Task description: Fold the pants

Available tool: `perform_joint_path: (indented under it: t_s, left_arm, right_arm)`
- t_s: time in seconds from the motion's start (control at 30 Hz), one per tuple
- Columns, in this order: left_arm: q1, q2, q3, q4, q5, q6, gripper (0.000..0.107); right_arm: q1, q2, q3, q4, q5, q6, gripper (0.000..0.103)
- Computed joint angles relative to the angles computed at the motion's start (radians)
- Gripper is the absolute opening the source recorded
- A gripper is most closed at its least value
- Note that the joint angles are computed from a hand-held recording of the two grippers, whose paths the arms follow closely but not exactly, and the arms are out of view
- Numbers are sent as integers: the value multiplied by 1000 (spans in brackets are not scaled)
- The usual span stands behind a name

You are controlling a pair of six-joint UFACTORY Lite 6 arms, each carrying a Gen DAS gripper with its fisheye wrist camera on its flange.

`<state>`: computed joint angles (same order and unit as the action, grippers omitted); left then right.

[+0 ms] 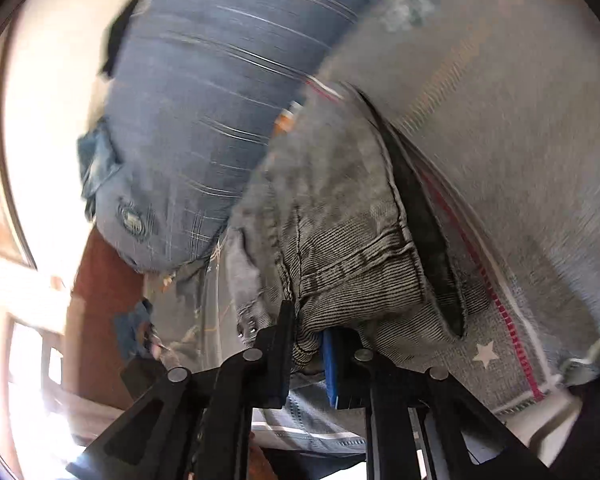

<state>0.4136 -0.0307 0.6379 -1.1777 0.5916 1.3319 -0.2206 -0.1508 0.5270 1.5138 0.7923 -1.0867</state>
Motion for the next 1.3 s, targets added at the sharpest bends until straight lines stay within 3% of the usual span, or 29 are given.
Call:
perform_joint_path:
  t_s: [0.1,0.2,0.33,0.53,0.57,0.6,0.63,0.9,1.07,1.3]
  left_arm:
    - [-2,14,8,5,-15,12,88]
    - [-6,19,14,14,-18,9,89]
    - [-3,32,24,12,-14,21,89]
    - [5,43,35,19,-4,26,89]
    - [8,45,39,25,0,23,89]
    - [9,46,41,28,2,20,89]
    - [11,45,40,28,3,20,89]
    - [31,44,30,18,23,50,89]
    - [47,56,41,18,45,57,89]
    - [100,83,57,-17,115,77,90]
  right_arm:
    - [7,34,-85,79,-47,-57,18]
    - [-140,200,-103,124,105,-146,37]
    - [-250,-9,-190,21,118,-127,71]
    - [-326,192,-128,33,204,-111,73]
    - [-315,194,-119,43,204,-98,73]
    - [-300,186,-108,43,195,-85,66]
    - [-261,182,-95,59,167,-75,52]
    - [-129,42,-54,-38,5,89,14]
    - [-70,-138,-3,-210,-40,214,11]
    - [198,-138,246,-328,-170,336,10]
